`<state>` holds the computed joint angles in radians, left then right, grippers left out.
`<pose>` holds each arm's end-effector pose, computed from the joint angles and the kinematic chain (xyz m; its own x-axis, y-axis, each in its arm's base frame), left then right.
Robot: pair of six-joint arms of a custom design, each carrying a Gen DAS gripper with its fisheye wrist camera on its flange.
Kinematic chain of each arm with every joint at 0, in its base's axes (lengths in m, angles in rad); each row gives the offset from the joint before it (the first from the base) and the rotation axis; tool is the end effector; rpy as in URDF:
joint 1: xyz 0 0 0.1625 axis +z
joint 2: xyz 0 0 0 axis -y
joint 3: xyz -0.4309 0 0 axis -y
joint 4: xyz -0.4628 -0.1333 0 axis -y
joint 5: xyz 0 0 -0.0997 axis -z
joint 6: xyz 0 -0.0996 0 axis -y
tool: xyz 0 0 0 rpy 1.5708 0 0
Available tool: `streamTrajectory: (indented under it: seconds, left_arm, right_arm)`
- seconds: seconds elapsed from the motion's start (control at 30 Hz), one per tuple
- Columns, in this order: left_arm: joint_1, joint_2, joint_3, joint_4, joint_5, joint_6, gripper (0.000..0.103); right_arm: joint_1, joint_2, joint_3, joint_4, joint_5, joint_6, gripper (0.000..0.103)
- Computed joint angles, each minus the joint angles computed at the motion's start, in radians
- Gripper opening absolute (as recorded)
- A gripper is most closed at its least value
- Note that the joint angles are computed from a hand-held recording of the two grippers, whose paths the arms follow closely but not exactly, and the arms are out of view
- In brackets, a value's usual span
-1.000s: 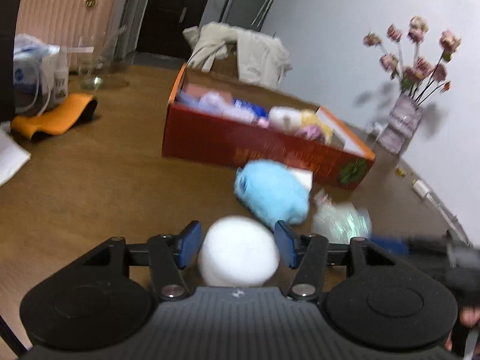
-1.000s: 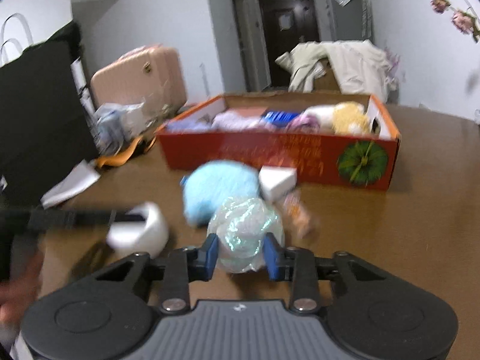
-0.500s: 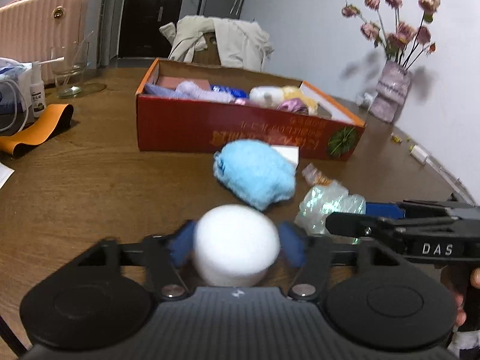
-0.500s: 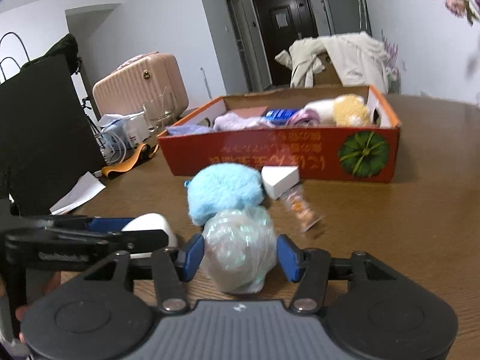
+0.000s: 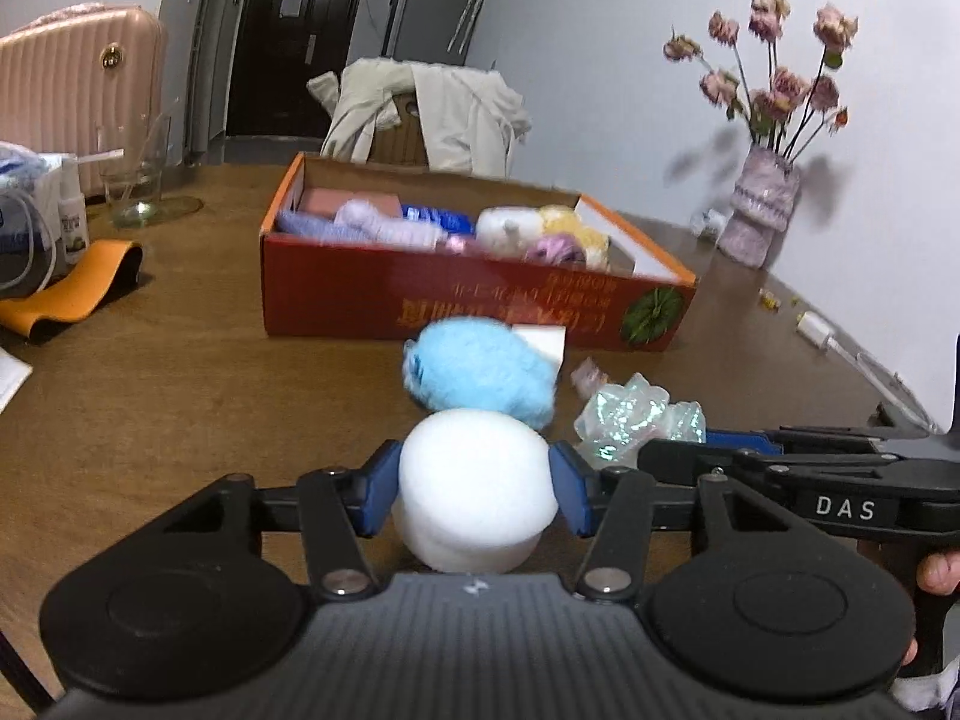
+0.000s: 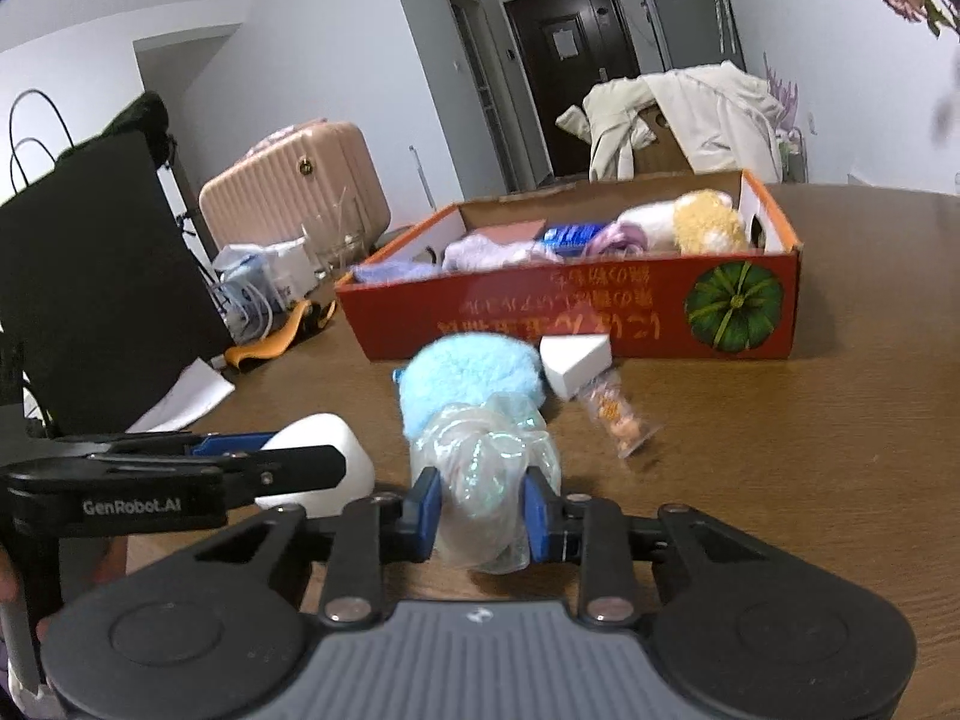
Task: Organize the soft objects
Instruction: 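Hold the white foam cylinder in the left tool while the right tool grasps the clear plastic bag, then carry the foam cylinder and plastic bag into the box and open both tools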
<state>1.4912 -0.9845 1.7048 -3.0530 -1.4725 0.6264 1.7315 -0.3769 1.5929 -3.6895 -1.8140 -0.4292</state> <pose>0.0848 -0.7359 0.2133 -0.7743 0.4322 -0.4622 0.6313 0.5775 -0.5176 0.2198 -0.6726 -0.0945 -0.8574 -0.2260 0.4623 -0.5014 0.5691 -0.6517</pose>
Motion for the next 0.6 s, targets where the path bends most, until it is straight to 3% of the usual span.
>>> streamTrajectory:
  seconds: [0.17, 0.23, 0.4, 0.53, 0.6]
  left_arm:
    - [-0.016, 0.033, -0.087, -0.019, -0.094, 0.000, 0.054]
    - [-0.028, 0.075, -0.162, -0.047, -0.098, -0.004, 0.054]
    - [-0.059, 0.232, -0.442, 0.013, 0.025, -0.021, 0.054]
    - [-0.069, 0.396, -0.704, 0.136, 0.157, -0.023, 0.054]
    - [-0.067, 0.460, -0.805, 0.198, 0.189, -0.019, 0.055]
  right_arm:
    - [0.010, -0.033, -0.025, -0.038, 0.045, -0.069, 0.028]
    - [0.016, -0.030, -0.082, -0.020, 0.041, -0.106, 0.028]
    - [0.027, 0.044, -0.323, 0.137, -0.005, -0.179, 0.028]
    - [0.025, 0.186, -0.625, 0.341, -0.094, -0.188, 0.028]
    - [0.023, 0.261, -0.774, 0.436, -0.145, -0.176, 0.029]
